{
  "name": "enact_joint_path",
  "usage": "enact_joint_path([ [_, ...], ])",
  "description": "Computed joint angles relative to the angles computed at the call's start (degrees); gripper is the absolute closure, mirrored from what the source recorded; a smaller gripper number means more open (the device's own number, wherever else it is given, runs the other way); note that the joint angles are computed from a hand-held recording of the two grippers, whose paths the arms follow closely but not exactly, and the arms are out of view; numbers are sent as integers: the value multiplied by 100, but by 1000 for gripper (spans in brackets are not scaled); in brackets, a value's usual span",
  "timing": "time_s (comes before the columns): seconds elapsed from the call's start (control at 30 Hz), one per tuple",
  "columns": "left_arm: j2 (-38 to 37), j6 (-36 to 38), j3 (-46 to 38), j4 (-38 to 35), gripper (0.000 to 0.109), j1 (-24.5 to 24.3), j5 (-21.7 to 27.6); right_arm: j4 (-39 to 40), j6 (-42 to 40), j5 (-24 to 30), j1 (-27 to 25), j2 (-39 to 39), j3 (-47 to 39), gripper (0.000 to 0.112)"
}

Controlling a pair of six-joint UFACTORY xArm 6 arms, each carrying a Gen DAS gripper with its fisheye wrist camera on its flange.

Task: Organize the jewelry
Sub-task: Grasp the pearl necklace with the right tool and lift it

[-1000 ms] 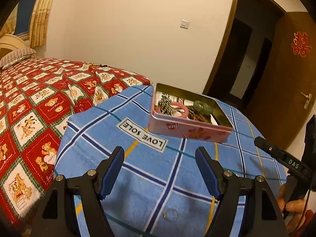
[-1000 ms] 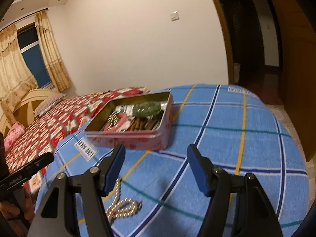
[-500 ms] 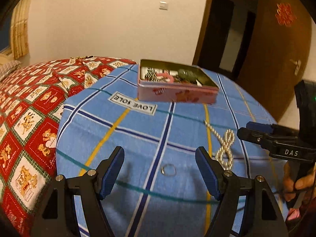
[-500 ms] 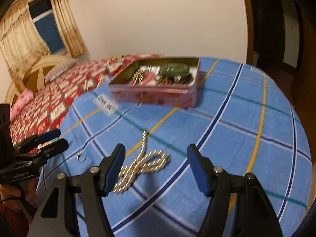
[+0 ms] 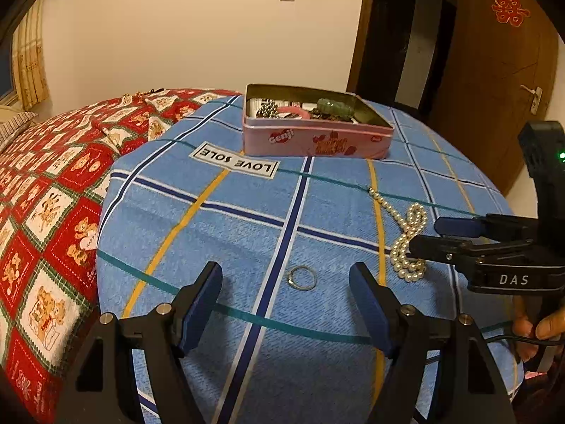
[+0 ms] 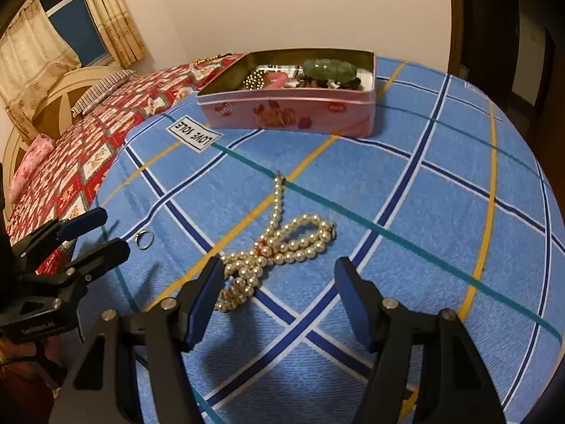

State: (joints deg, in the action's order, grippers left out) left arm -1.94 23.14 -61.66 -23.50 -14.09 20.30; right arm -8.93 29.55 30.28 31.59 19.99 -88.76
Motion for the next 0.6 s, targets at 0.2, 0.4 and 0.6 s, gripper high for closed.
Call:
enact_joint_path([
  [0.2,70,-657,-28,702,34,13,16,-154,85,176,36,165,-257,44],
  [0.4,111,-970,-37,1002,34,-7,-7,-253,149,185,42,206,-308,44],
  [0.6,154,-1138,-35,1176,34,-16,-19,-265,121,267,56,308,-470,44],
])
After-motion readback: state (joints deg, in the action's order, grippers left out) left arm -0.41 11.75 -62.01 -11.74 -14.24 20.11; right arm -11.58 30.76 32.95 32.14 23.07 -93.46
